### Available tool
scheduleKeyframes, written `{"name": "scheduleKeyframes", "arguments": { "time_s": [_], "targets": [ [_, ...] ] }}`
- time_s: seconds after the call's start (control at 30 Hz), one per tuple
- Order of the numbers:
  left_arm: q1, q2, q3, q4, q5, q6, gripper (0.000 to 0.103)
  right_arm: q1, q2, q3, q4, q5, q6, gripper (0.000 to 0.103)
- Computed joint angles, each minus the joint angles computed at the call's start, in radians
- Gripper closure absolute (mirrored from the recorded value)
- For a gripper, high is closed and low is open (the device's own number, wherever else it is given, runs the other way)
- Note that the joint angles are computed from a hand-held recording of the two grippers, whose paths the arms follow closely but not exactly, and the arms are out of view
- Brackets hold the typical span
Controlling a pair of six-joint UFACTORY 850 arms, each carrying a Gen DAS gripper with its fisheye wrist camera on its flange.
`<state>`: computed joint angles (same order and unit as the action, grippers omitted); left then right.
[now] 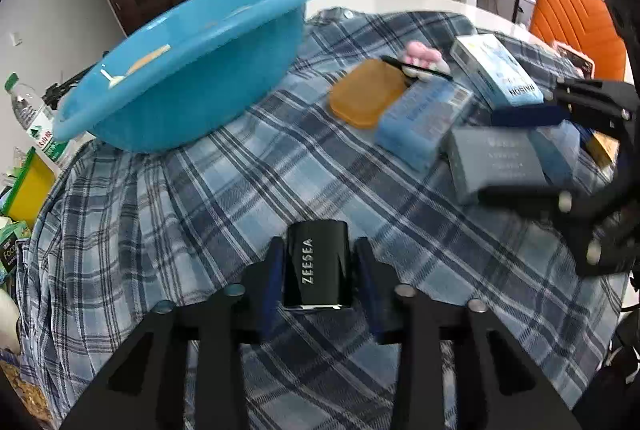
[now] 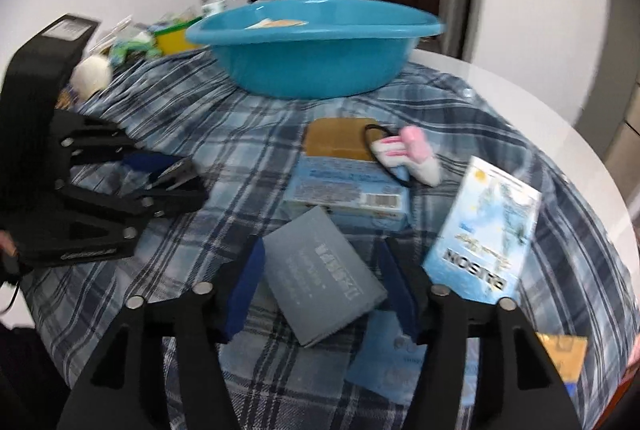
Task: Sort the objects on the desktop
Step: 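Grasp the black ZEESEA box with the left gripper while the right gripper approaches the grey box, then grasp the grey card box with the right gripper while the left gripper lifts the black box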
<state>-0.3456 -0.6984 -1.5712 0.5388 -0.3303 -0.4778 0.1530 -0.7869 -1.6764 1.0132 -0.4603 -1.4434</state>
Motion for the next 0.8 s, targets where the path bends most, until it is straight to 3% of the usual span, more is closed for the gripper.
{"name": "scheduleKeyframes", "arguments": {
  "time_s": [0.03,0.1,0.17,0.23,0.4,0.53,0.67,0.8],
  "targets": [
    [-0.001,-0.003,-0.002,0.051,-0.001,-0.051,0.029,0.008,0.002,0.008,-0.019,0.028,-0.015,0.041],
    [0.001,-0.006,-0.001,0.111,0.009,-0.116,0.024,0.014,0.004,0.012,-0.033,0.045,-0.018,0.041],
    [0.010,0.002,0.012,0.035,0.040,-0.059,0.035,0.010,0.003,0.008,-0.024,0.036,-0.008,0.046],
    [0.013,0.000,0.006,-0.021,0.038,0.000,0.066,0.010,0.007,0.014,-0.028,0.038,0.000,0.051],
    [0.012,0.009,0.023,-0.019,0.051,-0.012,0.069,0.014,0.028,0.042,-0.042,0.043,-0.003,0.055],
    [0.009,0.032,0.056,0.034,0.056,-0.108,0.069,0.007,0.033,0.042,-0.046,-0.012,0.062,0.055],
    [0.003,0.041,0.079,0.149,0.067,-0.245,0.069,0.030,0.050,0.082,-0.009,0.063,0.009,0.053],
    [0.014,0.043,0.085,0.079,0.093,-0.197,0.069,0.035,0.013,0.032,-0.106,0.037,0.133,0.050]
  ]
}}
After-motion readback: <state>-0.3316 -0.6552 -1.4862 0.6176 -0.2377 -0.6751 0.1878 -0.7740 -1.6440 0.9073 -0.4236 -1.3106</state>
